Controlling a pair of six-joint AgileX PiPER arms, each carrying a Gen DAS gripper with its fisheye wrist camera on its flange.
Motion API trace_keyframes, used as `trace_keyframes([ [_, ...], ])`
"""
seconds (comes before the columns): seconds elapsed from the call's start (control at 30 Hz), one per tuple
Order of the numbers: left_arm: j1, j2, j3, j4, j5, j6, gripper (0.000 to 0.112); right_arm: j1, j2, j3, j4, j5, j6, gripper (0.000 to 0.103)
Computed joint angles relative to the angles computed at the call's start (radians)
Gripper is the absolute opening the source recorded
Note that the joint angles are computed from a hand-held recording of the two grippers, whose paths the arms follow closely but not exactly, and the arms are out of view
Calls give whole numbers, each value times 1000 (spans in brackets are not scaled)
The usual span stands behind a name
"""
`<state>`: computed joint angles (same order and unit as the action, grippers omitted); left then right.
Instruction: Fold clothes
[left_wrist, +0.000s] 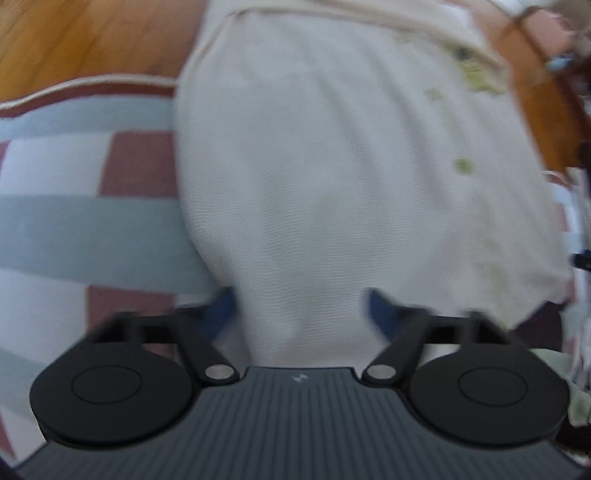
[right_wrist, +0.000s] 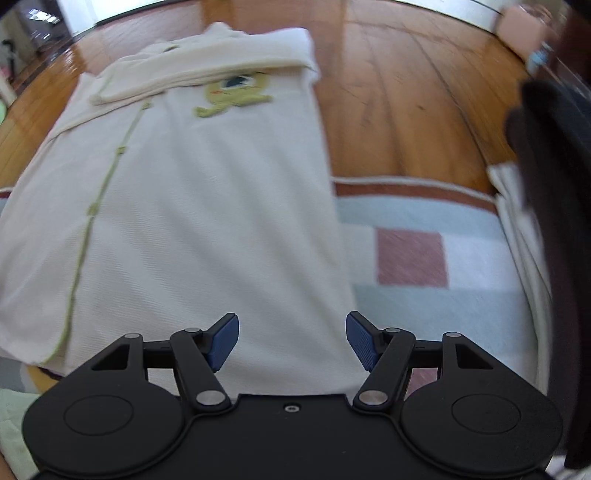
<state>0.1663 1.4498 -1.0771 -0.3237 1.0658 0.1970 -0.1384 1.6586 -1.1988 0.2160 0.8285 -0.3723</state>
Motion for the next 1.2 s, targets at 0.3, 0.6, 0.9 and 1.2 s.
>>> trace_keyframes([
  [0.3, -20, 33, -25, 98, -11, -137, 55, -164, 11, 88, 175, 20, -83, 70],
  [0.6, -117, 65, -31, 100, -14, -61, 39, -199, 33, 177, 460, -44, -282, 48],
  [0.9, -97, 11, -62, -21, -141, 36, 6, -60, -86, 171, 514, -244, -424, 2],
  [1.2, -161, 185, -232, -134, -262, -21, 6, 91, 38, -83, 327, -300, -243, 2],
])
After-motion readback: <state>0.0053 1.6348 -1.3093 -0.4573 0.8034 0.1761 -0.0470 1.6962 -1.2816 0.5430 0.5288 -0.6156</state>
